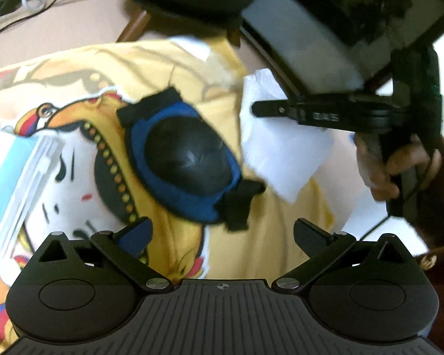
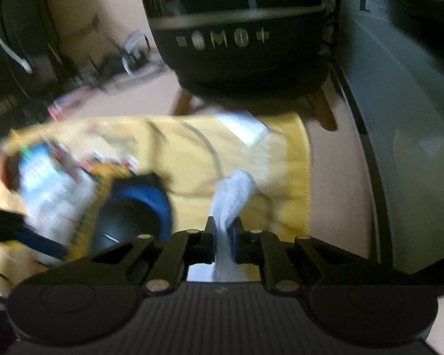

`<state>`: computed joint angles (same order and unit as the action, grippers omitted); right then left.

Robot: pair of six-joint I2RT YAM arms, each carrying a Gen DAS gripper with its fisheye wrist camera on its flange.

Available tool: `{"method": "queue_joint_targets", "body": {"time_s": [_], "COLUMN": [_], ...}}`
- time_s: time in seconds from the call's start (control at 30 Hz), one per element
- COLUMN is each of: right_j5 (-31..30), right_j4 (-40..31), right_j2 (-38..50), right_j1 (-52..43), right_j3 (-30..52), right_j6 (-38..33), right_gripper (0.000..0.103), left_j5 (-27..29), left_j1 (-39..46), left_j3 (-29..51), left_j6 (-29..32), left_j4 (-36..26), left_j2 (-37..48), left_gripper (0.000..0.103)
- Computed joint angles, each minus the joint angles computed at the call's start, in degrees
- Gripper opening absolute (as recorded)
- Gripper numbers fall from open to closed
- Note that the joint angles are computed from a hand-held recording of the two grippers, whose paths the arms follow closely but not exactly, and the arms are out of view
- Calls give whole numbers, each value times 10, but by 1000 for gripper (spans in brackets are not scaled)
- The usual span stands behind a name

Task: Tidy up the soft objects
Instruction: 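Move the left gripper to the black eye mask while the right gripper wipes it with tissue, then grasp the black eye mask with the left gripper while the right gripper wipes it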

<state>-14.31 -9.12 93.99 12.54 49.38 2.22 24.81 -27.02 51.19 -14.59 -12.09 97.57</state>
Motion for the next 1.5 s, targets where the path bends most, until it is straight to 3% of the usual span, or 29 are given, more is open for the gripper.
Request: {"method": "queue_joint_targets", "body": {"time_s": [0.17, 0.27, 0.33, 0.43, 0.53, 0.63, 0.7, 0.77, 0.93, 1.03, 1.07, 1.17, 1.3, 1.37, 1.5], "right_j5": [-111, -218, -247, -166, -69, 18, 114, 161, 153, 110, 92, 92, 44, -12, -75], "right_j4": [-3, 81, 142, 148, 133, 100, 76, 41, -123, -173, -171, -114, -21, -7, -14], "right_j2": [-3, 33, 67, 113, 104, 73, 51, 37, 10, 8, 13, 37, 95, 105, 103], "right_j1": [-20, -36, -31, 17, 60, 88, 111, 116, 112, 116, 115, 118, 91, 71, 59], "right_j3": [29, 26, 26, 48, 36, 17, 6, 7, 78, 120, 125, 113, 94, 88, 72], "right_j6": [59, 156, 201, 180, 107, 43, 0, -22, -4, 1, -6, -14, 39, 74, 71], "right_gripper": [11, 12, 13, 14, 17, 42, 44, 44, 45, 63, 71, 72, 73, 73, 74], "left_j5": [-27, -37, -45, -63, -65, -42, -36, -32, 8, 37, 46, 54, 48, 33, -4], "left_j1": [-24, -25, -23, -25, -32, -34, -34, -33, -1, 16, 21, 26, 23, 16, -5], "left_j3": [50, 72, 91, 115, 109, 85, 76, 66, 49, 56, 49, 23, -11, -1, 37], "left_j6": [16, 46, 76, 91, 92, 83, 78, 70, 53, 34, 29, 17, 23, 35, 39], "left_j4": [-20, -23, -39, -86, -101, -83, -71, -60, -64, -63, -54, -23, 35, 16, -21], "left_j2": [26, 29, 37, 56, 57, 48, 48, 47, 35, 47, 46, 32, 23, 25, 40], "left_gripper": [103, 103, 103, 103, 103, 103, 103, 103, 103, 103, 103, 103, 103, 103, 103]}}
